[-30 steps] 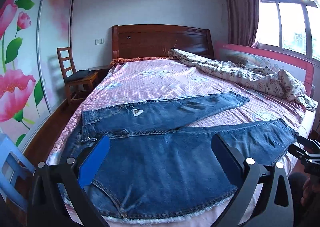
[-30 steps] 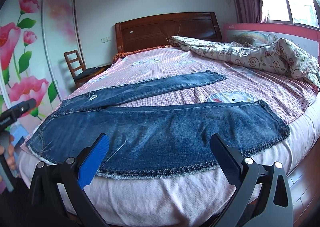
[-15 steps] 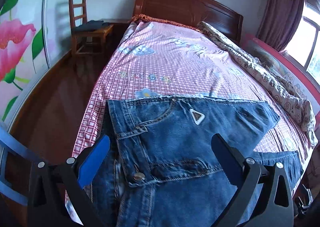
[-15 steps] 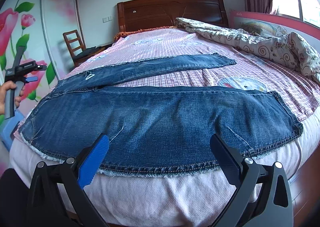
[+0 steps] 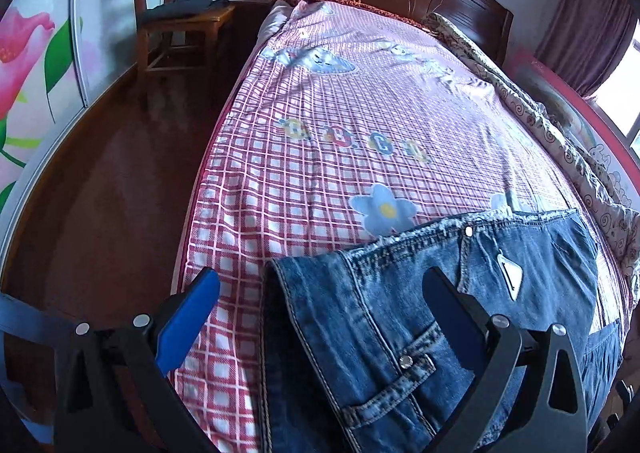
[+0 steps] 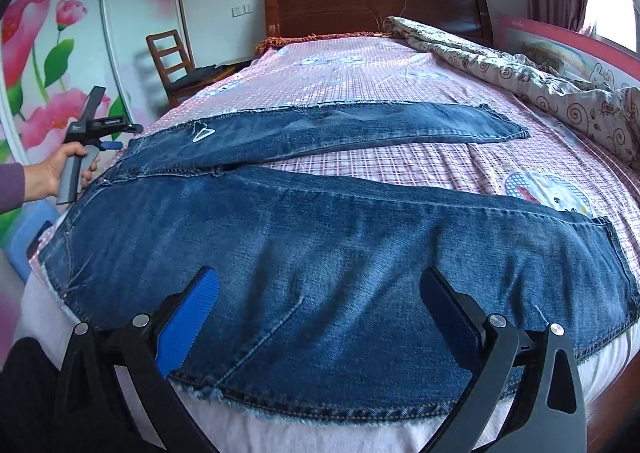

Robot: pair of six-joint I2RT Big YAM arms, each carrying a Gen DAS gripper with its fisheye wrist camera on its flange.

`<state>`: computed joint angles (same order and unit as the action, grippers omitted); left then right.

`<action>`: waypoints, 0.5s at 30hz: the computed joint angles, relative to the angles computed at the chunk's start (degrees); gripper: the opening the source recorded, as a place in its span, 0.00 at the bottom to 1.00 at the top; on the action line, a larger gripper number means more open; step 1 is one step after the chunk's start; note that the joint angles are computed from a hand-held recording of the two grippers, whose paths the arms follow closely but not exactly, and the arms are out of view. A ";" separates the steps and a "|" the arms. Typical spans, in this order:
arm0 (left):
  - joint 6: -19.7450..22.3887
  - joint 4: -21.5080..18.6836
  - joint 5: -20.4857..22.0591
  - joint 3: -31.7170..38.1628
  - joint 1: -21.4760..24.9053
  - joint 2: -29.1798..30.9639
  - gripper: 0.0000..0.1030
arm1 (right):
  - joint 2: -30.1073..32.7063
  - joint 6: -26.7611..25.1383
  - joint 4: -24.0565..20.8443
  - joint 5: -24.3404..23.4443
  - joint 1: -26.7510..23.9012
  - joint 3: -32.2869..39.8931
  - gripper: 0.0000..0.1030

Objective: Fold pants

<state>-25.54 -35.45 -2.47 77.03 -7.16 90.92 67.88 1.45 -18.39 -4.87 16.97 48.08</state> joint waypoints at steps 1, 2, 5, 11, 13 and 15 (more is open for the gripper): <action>0.07 0.05 0.95 0.18 0.45 0.51 0.98 | 0.46 0.45 -0.02 -0.30 0.29 0.44 0.97; 0.18 -0.13 1.53 0.50 0.74 1.05 0.98 | 0.83 0.78 -0.08 -0.41 0.65 0.76 0.97; 1.40 -0.80 3.66 1.20 1.20 2.03 0.98 | 1.73 0.56 -0.69 -0.63 1.56 1.53 0.97; 3.28 -4.57 4.71 3.64 1.05 3.02 0.69 | 2.35 1.39 -1.21 -1.02 1.99 1.60 0.97; 4.40 -6.71 3.67 5.05 0.51 3.61 0.53 | 2.51 1.85 -1.38 -1.58 1.58 1.44 0.97; 4.47 -7.83 1.91 5.19 0.19 3.45 0.39 | 2.45 2.24 -1.27 -1.97 1.26 1.30 0.97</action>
<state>-21.07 -43.27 -0.56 82.22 -6.97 94.37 70.33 3.69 -19.66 -6.84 18.23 49.38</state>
